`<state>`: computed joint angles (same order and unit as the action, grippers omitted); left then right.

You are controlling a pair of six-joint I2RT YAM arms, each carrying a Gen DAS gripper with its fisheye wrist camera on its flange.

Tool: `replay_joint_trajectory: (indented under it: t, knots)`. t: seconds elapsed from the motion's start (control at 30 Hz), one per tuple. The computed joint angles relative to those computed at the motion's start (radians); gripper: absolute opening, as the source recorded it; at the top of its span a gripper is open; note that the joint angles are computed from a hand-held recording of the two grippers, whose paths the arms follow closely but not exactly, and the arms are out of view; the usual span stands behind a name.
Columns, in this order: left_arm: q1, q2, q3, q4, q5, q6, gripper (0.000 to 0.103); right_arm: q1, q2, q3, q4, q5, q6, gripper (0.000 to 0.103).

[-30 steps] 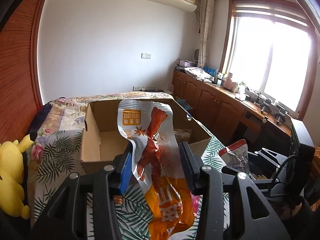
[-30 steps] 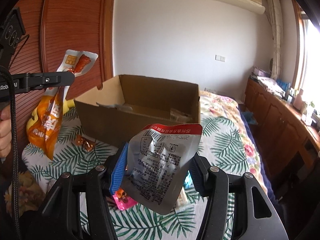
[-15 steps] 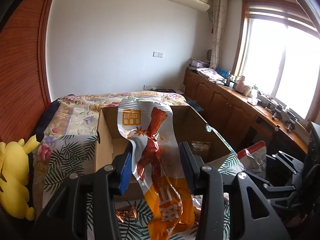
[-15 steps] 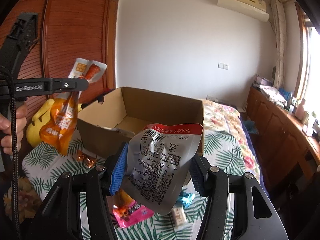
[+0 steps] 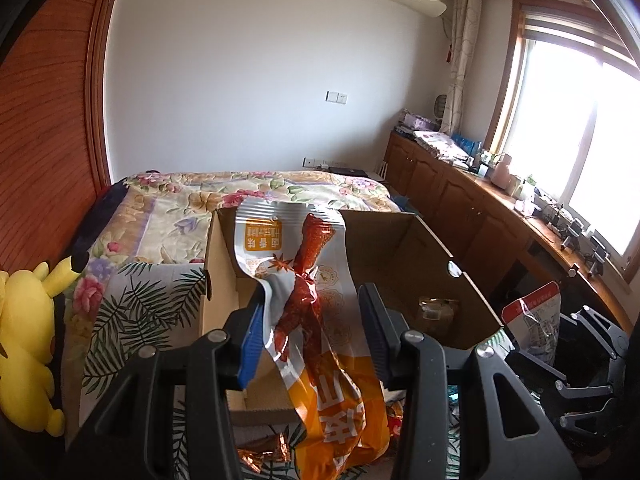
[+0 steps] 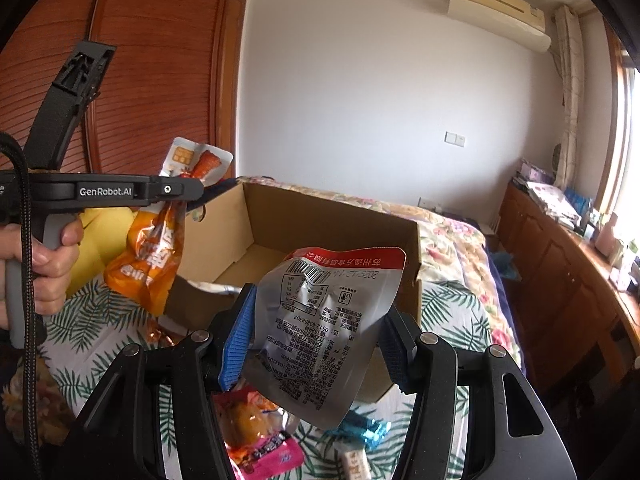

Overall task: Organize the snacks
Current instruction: 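Carry both packs over the box and release them inside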

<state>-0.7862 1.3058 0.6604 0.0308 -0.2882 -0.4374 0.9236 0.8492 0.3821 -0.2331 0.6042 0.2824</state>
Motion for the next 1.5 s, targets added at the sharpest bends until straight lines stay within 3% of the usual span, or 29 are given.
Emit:
replay_joint_trajectory:
  t: [0.47, 0.73, 1.13, 1.5]
  knots:
    - [0.048, 0.152, 0.155, -0.057, 0.000, 0.042, 0.043, -0.159, 0.259, 0.043, 0.203, -0.138, -0.104, 0.058]
    - [0.055, 0.208, 0.194, -0.061, -0.016, 0.047, 0.044, -0.266, 0.328, 0.028, 0.297, -0.244, -0.090, 0.058]
    - [0.065, 0.267, 0.196, -0.025, -0.004, 0.046, 0.049, -0.323, 0.403, 0.059, 0.322, -0.311, -0.080, 0.059]
    - [0.065, 0.257, 0.188, -0.019, 0.018, 0.058, 0.062, -0.342, 0.417, 0.050, 0.347, -0.350, -0.073, 0.064]
